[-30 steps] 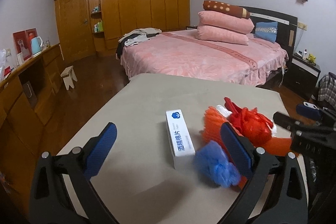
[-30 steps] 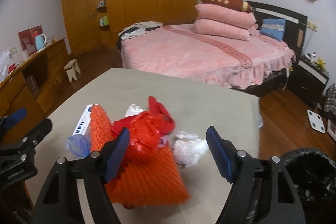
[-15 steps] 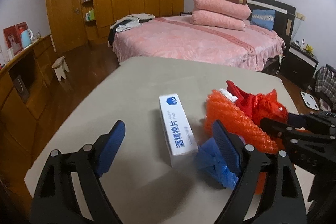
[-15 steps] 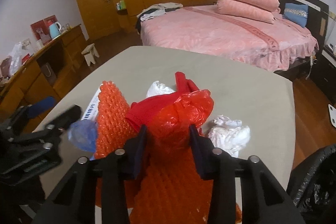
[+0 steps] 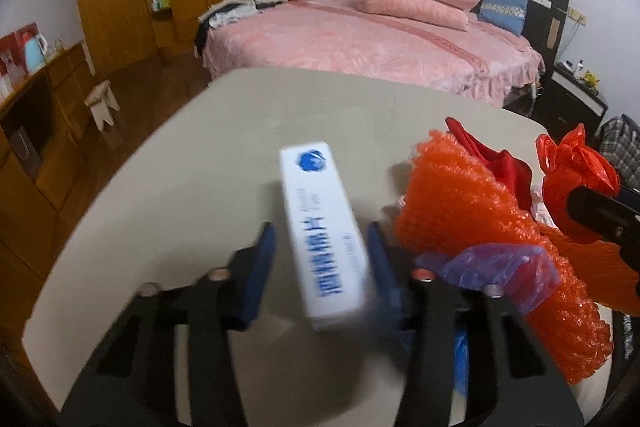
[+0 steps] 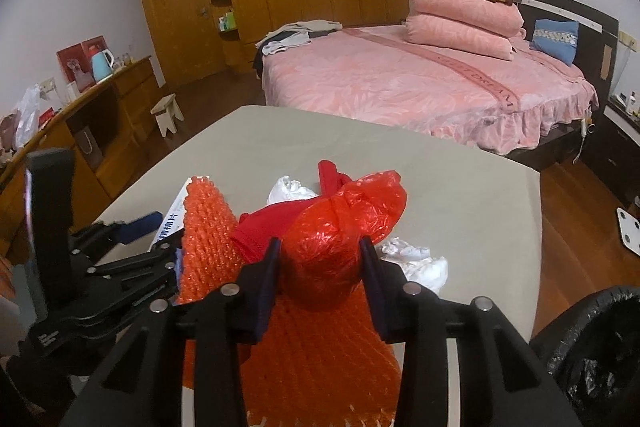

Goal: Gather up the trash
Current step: 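Grasp the red plastic bag with the right tool while the left tool grasps the white box, then carry both items over the black bin and open both tools to drop them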

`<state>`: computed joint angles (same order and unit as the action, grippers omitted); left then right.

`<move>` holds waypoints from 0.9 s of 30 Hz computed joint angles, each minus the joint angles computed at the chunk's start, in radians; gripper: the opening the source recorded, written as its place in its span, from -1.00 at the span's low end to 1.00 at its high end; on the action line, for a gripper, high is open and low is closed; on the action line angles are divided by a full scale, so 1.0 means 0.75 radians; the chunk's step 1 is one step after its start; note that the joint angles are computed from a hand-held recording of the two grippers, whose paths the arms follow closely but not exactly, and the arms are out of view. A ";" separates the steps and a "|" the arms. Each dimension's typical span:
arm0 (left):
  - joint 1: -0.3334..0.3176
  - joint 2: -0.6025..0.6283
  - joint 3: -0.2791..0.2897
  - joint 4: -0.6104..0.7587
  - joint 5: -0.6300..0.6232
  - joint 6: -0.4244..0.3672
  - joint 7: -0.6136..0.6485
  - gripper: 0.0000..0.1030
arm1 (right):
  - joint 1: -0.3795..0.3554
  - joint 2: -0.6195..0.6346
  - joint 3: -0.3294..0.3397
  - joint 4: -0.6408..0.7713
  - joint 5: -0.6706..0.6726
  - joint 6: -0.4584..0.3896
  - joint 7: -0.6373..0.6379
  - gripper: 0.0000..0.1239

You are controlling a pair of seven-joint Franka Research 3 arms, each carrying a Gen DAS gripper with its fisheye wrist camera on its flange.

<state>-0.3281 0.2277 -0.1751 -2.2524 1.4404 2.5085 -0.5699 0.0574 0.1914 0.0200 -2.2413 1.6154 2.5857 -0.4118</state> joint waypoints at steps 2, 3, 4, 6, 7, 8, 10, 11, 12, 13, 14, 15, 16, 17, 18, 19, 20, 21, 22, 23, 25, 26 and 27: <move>0.001 -0.015 0.001 -0.016 0.015 0.003 -0.023 -0.43 | -0.005 -0.009 -0.002 -0.006 0.003 -0.009 -0.004 -0.37; 0.001 -0.025 0.000 -0.022 0.025 0.003 -0.034 -0.43 | -0.008 -0.019 -0.004 -0.011 0.008 -0.021 -0.006 -0.37; -0.003 -0.044 -0.004 -0.036 0.036 -0.012 -0.052 -0.43 | -0.012 -0.026 -0.008 -0.014 0.008 -0.033 -0.005 -0.37; -0.007 -0.082 -0.016 -0.057 0.050 -0.042 -0.068 -0.43 | -0.023 -0.047 -0.016 -0.026 0.012 -0.067 -0.005 -0.37; -0.011 -0.107 -0.024 -0.071 0.053 -0.063 -0.071 -0.43 | -0.029 -0.062 -0.022 -0.034 0.012 -0.091 -0.003 -0.37; -0.012 -0.132 -0.034 -0.085 0.054 -0.078 -0.075 -0.43 | -0.033 -0.074 -0.027 -0.040 0.012 -0.106 -0.002 -0.37; -0.011 -0.178 -0.052 -0.109 0.048 -0.093 -0.082 -0.43 | -0.043 -0.105 -0.040 -0.058 0.015 -0.144 -0.009 -0.37; -0.013 -0.204 -0.063 -0.121 0.043 -0.107 -0.085 -0.43 | -0.050 -0.126 -0.048 -0.070 0.019 -0.161 -0.020 -0.37; -0.013 -0.219 -0.073 -0.125 0.040 -0.116 -0.085 -0.43 | -0.054 -0.143 -0.056 -0.081 0.021 -0.174 -0.026 -0.37; -0.018 -0.242 -0.086 -0.132 0.036 -0.131 -0.085 -0.43 | -0.057 -0.155 -0.063 -0.089 0.019 -0.183 -0.026 -0.37; -0.024 -0.263 -0.100 -0.134 0.032 -0.148 -0.081 -0.43 | -0.061 -0.171 -0.070 -0.099 0.020 -0.191 -0.027 -0.37; -0.028 -0.275 -0.110 -0.131 0.027 -0.159 -0.073 -0.43 | -0.069 -0.192 -0.082 -0.112 0.026 -0.200 -0.032 -0.37; -0.035 -0.291 -0.123 -0.129 0.029 -0.172 -0.071 -0.43 | -0.074 -0.203 -0.090 -0.119 0.030 -0.205 -0.038 -0.37; -0.043 -0.302 -0.136 -0.120 0.032 -0.178 -0.063 -0.43 | -0.083 -0.215 -0.101 -0.124 0.031 -0.213 -0.039 -0.37; -0.047 -0.305 -0.144 -0.110 0.032 -0.182 -0.053 -0.43 | -0.095 -0.232 -0.116 -0.133 0.034 -0.224 -0.042 -0.37; -0.056 -0.305 -0.156 -0.094 0.036 -0.186 -0.042 -0.43 | -0.103 -0.241 -0.125 -0.138 0.035 -0.230 -0.044 -0.37; -0.064 -0.300 -0.164 -0.074 0.048 -0.177 -0.036 -0.43 | -0.113 -0.248 -0.136 -0.141 0.035 -0.235 -0.046 -0.37; -0.069 -0.293 -0.167 -0.057 0.059 -0.167 -0.032 -0.43 | -0.128 -0.256 -0.150 -0.142 0.035 -0.234 -0.048 -0.37; -0.080 -0.270 -0.175 -0.019 0.079 -0.150 -0.022 -0.43 | -0.137 -0.258 -0.158 -0.143 0.034 -0.233 -0.051 -0.37; -0.087 -0.252 -0.175 0.008 0.088 -0.138 -0.012 -0.43 | -0.150 -0.256 -0.168 -0.140 0.034 -0.230 -0.054 -0.37; -0.109 -0.196 -0.177 0.079 0.124 -0.106 0.000 -0.43 | -0.179 -0.247 -0.188 -0.129 0.034 -0.218 -0.051 -0.37; -0.124 -0.160 -0.177 0.121 0.140 -0.094 0.008 -0.43 | -0.194 -0.238 -0.196 -0.123 0.036 -0.209 -0.051 -0.37; -0.139 -0.117 -0.175 0.173 0.159 -0.070 0.021 -0.43 | -0.213 -0.222 -0.208 -0.109 0.035 -0.193 -0.047 -0.37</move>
<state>-0.4324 0.1400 -0.3065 -2.1225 1.5596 2.4557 -0.5540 -0.1023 0.0249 -0.1362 -2.3230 1.6416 2.4412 -0.4473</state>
